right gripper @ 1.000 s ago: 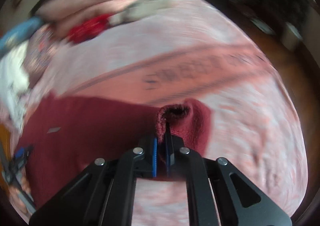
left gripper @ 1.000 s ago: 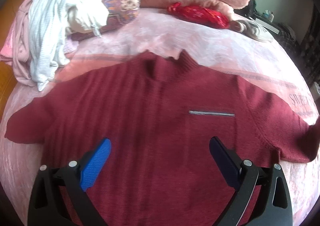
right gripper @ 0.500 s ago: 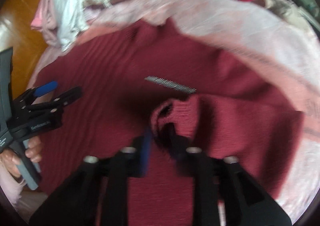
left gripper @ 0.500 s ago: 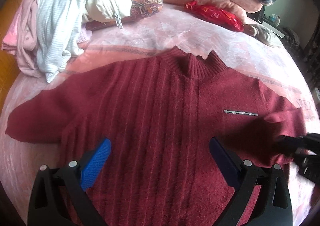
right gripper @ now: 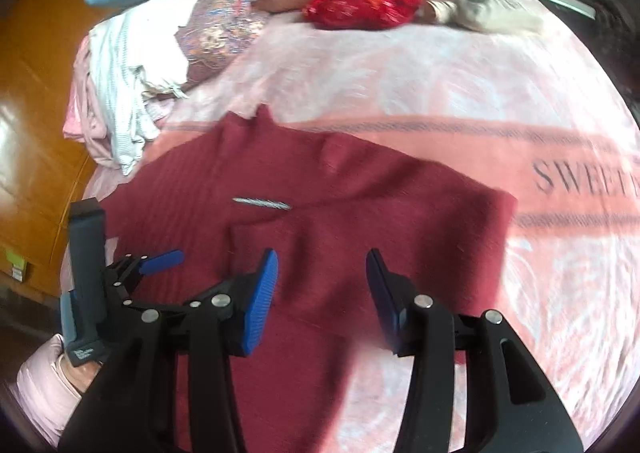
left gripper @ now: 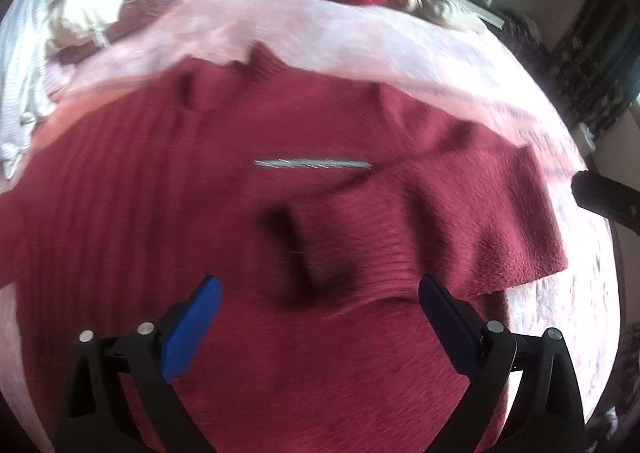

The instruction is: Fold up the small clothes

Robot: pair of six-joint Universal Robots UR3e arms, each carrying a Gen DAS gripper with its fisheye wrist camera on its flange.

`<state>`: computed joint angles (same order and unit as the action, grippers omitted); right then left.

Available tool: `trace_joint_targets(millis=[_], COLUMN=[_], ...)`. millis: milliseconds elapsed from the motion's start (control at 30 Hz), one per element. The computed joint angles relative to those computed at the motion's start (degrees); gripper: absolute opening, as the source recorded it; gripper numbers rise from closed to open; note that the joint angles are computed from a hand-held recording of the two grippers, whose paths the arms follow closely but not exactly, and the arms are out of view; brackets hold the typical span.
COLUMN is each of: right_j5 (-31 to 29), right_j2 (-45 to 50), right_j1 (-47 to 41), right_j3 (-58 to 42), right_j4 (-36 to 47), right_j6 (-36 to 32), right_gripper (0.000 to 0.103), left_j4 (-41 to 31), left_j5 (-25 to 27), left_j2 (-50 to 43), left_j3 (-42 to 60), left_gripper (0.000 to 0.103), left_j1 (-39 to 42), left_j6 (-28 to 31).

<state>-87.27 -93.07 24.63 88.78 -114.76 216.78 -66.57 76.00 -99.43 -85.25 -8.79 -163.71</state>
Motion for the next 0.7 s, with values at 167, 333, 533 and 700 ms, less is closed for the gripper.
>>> trace_joint_targets(millis=[167, 333, 533, 700], right_j5=[1.1, 0.9, 0.7, 0.4], right_j2=[-9.0, -13.1, -15.1, -11.7], right_j1=[-3.2, -5.0, -6.5, -5.6], right_j3=[9.5, 13.0, 14.3, 12.4], right_j4=[-1.0, 0.1, 0.6, -1.2], right_j6=[-1.2, -1.5, -0.5, 1.2], right_gripper=[0.047, 0.047, 0.047, 0.047], left_j4=[2.7, 5.2, 3.8, 1.6], left_j5=[3.2, 1.6, -6.3, -11.6], left_j2=[-4.3, -3.9, 1.4, 6.6], left_j3=[0.5, -1.0, -1.9, 1.2], left_gripper=[0.092, 0.023, 0.013, 0.013], left_j1=[-5.9, -6.6, -2.1, 6.5], left_j6=[-5.0, -8.0, -6.6, -1.1])
